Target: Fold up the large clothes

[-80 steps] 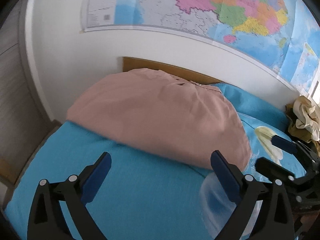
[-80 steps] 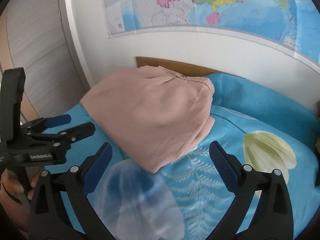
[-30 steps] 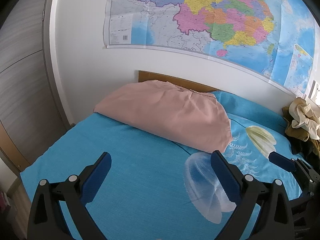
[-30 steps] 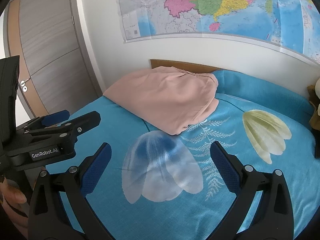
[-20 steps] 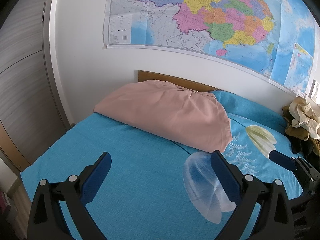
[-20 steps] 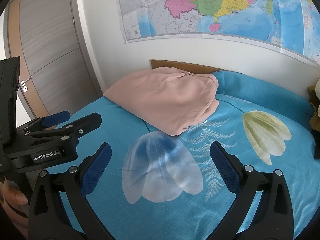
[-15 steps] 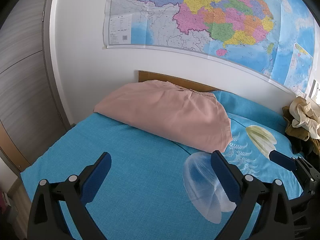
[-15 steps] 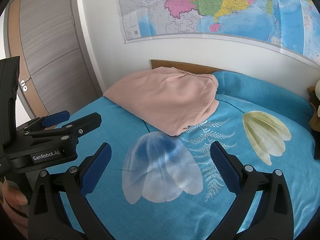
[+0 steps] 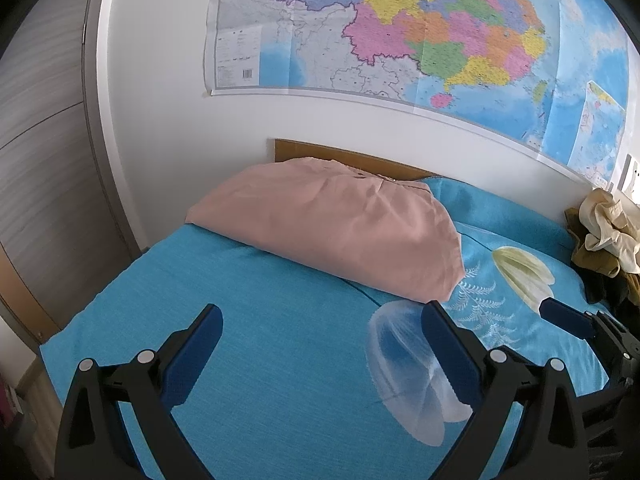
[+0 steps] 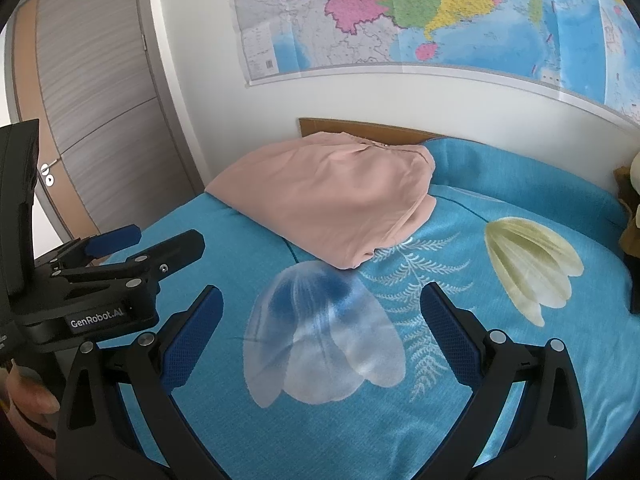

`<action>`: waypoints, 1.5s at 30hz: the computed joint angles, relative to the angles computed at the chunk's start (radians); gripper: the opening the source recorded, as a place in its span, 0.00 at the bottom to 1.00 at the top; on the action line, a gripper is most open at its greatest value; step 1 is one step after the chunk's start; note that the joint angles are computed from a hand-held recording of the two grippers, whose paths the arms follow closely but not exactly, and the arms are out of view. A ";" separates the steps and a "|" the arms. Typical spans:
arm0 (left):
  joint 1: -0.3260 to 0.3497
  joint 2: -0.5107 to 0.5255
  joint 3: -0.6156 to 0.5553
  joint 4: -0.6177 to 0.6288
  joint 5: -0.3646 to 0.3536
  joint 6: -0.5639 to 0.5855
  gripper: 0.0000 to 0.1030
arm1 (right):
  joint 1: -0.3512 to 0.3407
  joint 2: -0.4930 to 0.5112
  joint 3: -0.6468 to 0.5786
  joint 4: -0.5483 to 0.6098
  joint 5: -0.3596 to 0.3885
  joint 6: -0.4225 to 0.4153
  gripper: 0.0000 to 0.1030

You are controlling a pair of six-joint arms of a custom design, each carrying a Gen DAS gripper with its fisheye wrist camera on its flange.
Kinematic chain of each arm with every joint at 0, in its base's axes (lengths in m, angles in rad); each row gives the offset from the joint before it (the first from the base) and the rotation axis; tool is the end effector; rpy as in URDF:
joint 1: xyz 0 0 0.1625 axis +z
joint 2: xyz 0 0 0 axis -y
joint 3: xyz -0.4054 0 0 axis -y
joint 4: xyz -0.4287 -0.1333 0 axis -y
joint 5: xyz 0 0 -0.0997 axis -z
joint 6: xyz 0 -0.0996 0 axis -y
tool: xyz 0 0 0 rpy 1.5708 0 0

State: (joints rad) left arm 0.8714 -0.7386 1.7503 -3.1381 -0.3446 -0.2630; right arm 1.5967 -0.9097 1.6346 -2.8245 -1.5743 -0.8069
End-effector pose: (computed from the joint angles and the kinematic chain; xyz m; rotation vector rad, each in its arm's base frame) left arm -0.2316 -0.6280 0.0960 0.0412 2.0416 -1.1581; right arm 0.1512 -0.7025 0.1625 1.1522 -2.6085 0.7120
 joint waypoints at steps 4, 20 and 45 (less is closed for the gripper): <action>0.001 0.000 -0.001 -0.004 -0.003 0.007 0.93 | 0.000 0.001 -0.001 0.002 -0.003 0.001 0.95; 0.002 0.001 0.002 -0.029 -0.036 0.022 0.93 | -0.002 -0.002 -0.001 0.000 -0.001 0.024 0.95; 0.005 0.015 -0.008 -0.013 -0.004 0.002 0.93 | -0.001 -0.001 0.000 -0.007 -0.001 0.027 0.95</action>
